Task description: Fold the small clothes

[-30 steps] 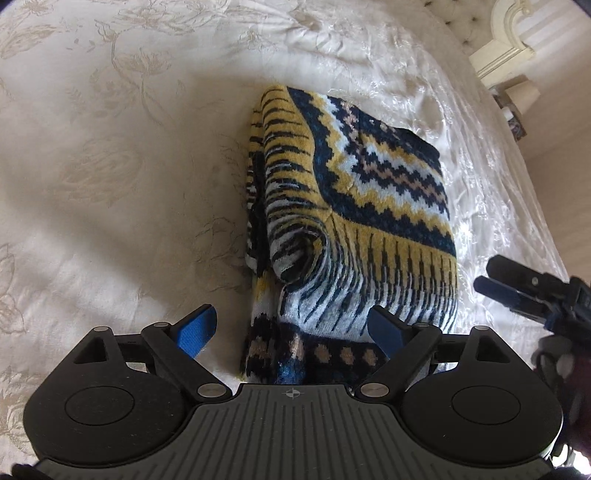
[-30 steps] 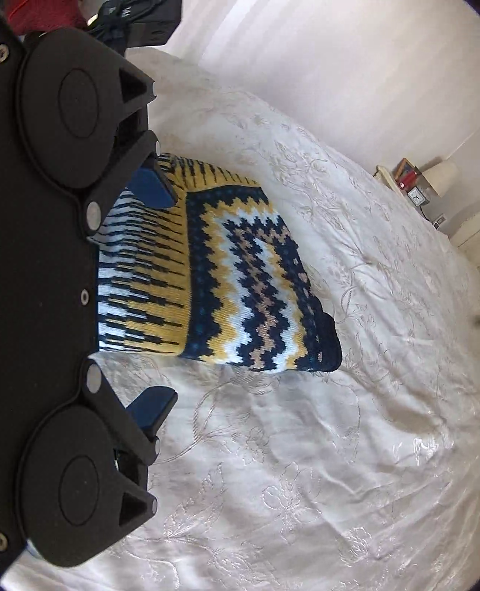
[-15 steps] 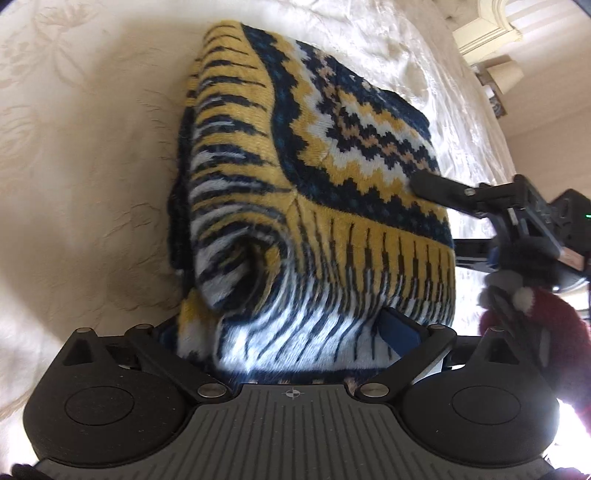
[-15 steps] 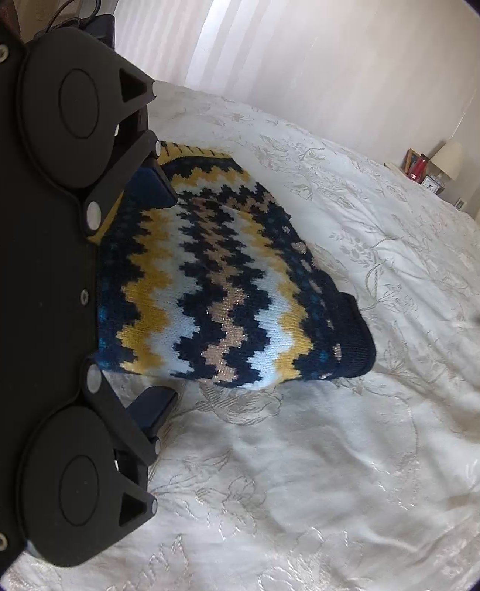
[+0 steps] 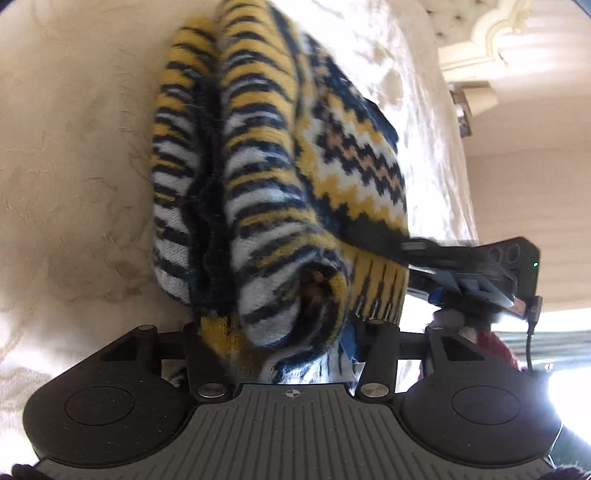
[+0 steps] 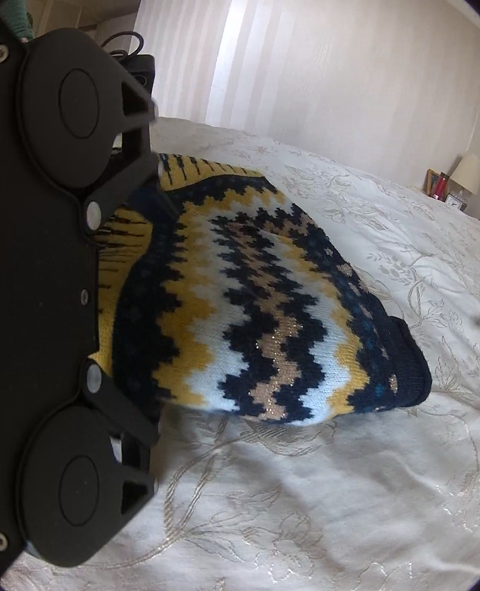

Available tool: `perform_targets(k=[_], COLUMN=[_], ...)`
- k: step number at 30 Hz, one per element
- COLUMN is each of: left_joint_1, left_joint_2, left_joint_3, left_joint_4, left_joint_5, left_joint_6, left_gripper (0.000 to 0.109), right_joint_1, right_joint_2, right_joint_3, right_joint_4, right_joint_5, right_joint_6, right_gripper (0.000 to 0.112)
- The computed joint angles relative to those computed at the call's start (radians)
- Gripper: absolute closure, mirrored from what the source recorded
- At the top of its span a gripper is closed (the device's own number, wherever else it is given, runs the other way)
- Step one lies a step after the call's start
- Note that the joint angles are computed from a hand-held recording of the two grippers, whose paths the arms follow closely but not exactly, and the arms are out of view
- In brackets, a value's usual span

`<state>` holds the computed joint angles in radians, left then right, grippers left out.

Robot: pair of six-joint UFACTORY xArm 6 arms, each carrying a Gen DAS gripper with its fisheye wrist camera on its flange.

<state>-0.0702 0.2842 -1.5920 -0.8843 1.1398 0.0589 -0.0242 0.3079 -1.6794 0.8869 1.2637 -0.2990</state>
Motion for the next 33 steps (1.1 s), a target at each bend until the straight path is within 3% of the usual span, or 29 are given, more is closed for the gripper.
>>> perform_targets(k=[1, 3, 6, 11, 17, 22, 26, 28, 33], left_joint_1=[0.000, -0.002, -0.016, -0.088, -0.230, -0.357, -0.385, -0.403, -0.418], left_joint_2=[-0.004, -0.032, -0.097, -0.253, -0.458, -0.614, -0.740, -0.794, -0.872], left_joint_3=[-0.001, 0.026, 0.080, 0.240, 0.484, 0.647, 0.763, 0.787, 0.772], left_joint_4=[-0.004, -0.028, -0.050, -0.061, -0.052, 0.212, 0.364, 0.458, 0.678], left_joint_5=[0.005, 0.006, 0.040, 0.070, -0.025, -0.230, -0.331, -0.334, -0.300], left_joint_6=[0.005, 0.012, 0.044, 0.059, -0.009, -0.243, -0.453, -0.548, -0.693], left_gripper=[0.067, 0.068, 0.069, 0.069, 0.069, 0.062, 0.060, 0.059, 0.058], right_joint_1=[0.004, -0.014, -0.034, -0.114, -0.275, -0.334, -0.364, -0.359, -0.385], right_joint_2=[-0.022, -0.075, -0.180, -0.380, -0.604, -0.721, -0.763, -0.782, -0.830], right_joint_3=[0.014, 0.068, 0.154, 0.315, 0.490, 0.580, 0.606, 0.613, 0.648], right_joint_4=[-0.036, -0.011, -0.039, -0.096, -0.172, -0.284, -0.280, -0.282, -0.247], right_joint_5=[-0.014, -0.022, -0.024, 0.072, 0.226, 0.225, 0.215, 0.199, 0.175], right_joint_6=[-0.003, 0.002, 0.007, -0.008, -0.064, -0.121, -0.153, -0.172, -0.232], right_gripper=[0.057, 0.061, 0.061, 0.061, 0.058, 0.046, 0.034, 0.033, 0.010])
